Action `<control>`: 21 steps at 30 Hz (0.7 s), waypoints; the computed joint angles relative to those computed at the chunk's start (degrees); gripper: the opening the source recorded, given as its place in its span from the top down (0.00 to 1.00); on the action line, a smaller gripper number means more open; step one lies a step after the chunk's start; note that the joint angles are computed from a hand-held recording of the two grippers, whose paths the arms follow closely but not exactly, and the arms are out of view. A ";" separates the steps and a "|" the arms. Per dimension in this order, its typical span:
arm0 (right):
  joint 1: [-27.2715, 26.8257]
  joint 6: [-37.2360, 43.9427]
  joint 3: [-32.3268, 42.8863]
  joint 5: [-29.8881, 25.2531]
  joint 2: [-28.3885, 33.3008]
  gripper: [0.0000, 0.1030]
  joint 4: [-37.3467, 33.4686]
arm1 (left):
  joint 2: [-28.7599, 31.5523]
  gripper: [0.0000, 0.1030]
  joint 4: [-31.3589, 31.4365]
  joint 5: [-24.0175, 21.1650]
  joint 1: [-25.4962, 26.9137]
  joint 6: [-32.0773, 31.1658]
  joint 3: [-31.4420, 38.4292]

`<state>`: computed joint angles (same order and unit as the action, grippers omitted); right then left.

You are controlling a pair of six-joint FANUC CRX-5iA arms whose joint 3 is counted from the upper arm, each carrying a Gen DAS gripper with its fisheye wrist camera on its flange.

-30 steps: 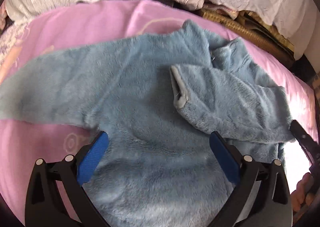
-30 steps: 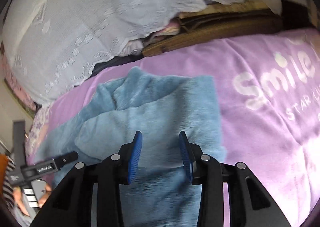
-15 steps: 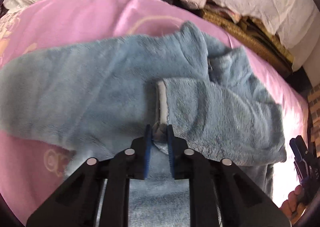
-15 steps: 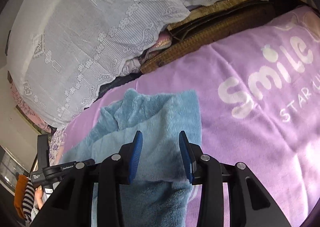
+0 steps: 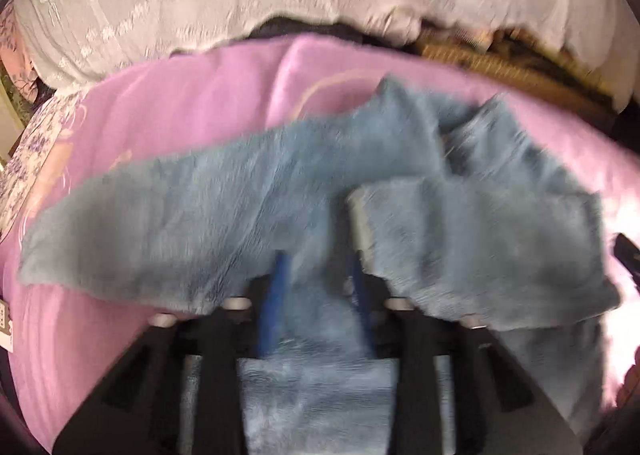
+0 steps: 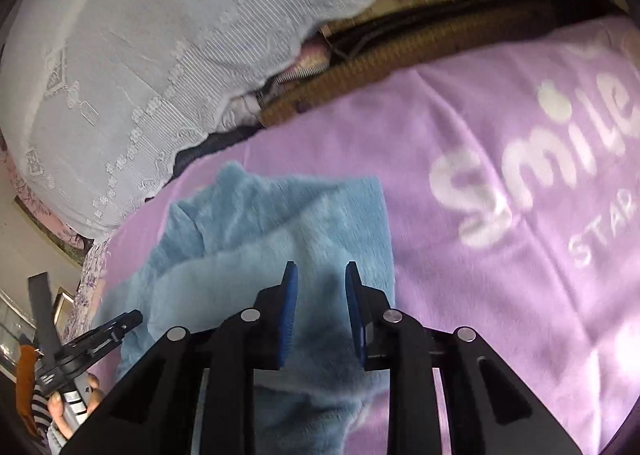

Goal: Fold small clothes

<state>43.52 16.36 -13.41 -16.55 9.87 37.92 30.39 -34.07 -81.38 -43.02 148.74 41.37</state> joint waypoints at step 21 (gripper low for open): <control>4.25 6.31 -3.88 -8.84 -2.25 0.82 3.37 | 3.16 0.07 8.21 1.52 3.05 -1.27 -0.92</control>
